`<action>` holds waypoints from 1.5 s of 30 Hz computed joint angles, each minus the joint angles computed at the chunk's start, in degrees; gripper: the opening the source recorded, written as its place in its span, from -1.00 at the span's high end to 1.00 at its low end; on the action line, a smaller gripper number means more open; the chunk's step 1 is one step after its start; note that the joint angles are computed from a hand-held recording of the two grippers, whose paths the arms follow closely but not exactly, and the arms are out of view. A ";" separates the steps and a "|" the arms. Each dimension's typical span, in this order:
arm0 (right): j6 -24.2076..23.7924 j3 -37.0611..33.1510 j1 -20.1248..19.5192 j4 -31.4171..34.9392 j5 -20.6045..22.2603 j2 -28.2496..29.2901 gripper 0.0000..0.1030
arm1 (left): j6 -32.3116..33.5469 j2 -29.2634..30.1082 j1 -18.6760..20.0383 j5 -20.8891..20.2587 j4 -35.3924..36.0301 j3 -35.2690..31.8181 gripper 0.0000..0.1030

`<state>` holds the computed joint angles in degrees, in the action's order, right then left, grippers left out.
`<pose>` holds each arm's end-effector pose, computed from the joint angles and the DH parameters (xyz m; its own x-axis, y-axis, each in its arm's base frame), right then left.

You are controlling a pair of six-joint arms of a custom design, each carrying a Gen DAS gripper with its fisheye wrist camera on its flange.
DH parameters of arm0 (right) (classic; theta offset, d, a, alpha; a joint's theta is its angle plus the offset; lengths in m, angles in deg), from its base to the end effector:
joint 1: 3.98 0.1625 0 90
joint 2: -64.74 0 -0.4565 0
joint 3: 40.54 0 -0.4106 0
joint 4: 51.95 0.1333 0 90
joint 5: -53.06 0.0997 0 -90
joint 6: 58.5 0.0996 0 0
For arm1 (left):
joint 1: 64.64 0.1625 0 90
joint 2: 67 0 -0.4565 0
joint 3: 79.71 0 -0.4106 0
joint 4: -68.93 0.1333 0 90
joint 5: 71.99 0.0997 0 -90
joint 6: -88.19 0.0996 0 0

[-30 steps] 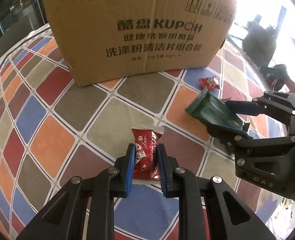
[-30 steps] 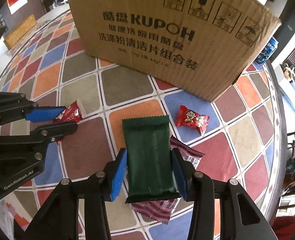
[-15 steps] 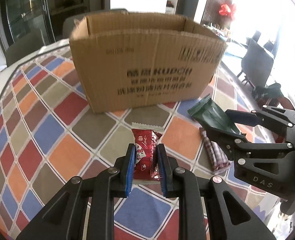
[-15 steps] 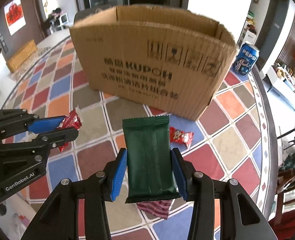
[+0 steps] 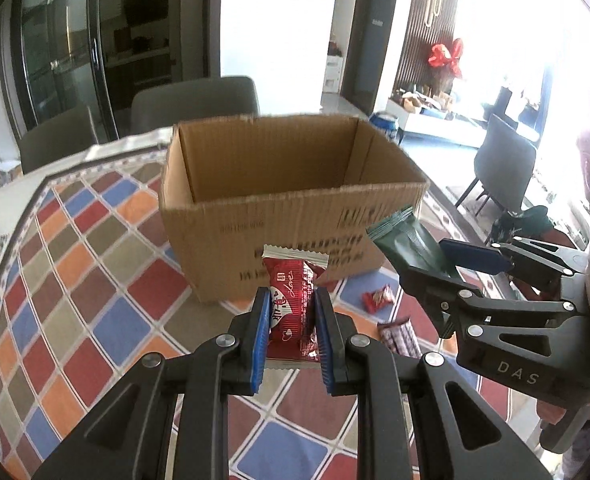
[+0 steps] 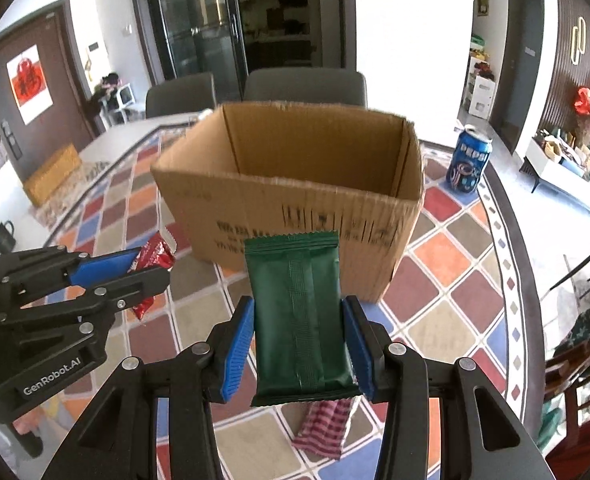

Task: Organize snacks
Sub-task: 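Carry the red candy packet and green bar over the box with both grippers, then open both grippers to drop the red packet and green bar into the box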

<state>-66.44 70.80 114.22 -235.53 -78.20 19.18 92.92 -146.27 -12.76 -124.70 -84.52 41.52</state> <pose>0.3484 -0.5067 0.0942 -0.7424 -0.1910 0.6422 -0.5256 0.7605 -0.3813 -0.1638 -0.5224 0.2993 -0.7129 0.3758 -0.5920 0.6353 0.7034 -0.3186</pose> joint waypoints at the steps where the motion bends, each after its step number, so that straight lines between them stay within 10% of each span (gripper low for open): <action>1: -0.02 -0.28 0.10 -0.31 0.07 -0.03 0.12 | 0.46 0.10 -0.18 0.13 -0.31 -0.33 0.57; 41: -6.14 -13.69 -1.06 -2.10 1.94 3.74 0.12 | 8.48 11.55 3.43 1.53 -5.22 -15.86 0.57; 45: -6.13 -15.16 -1.96 -0.90 2.23 4.48 0.11 | 8.53 13.27 3.78 3.18 -5.87 -17.57 0.33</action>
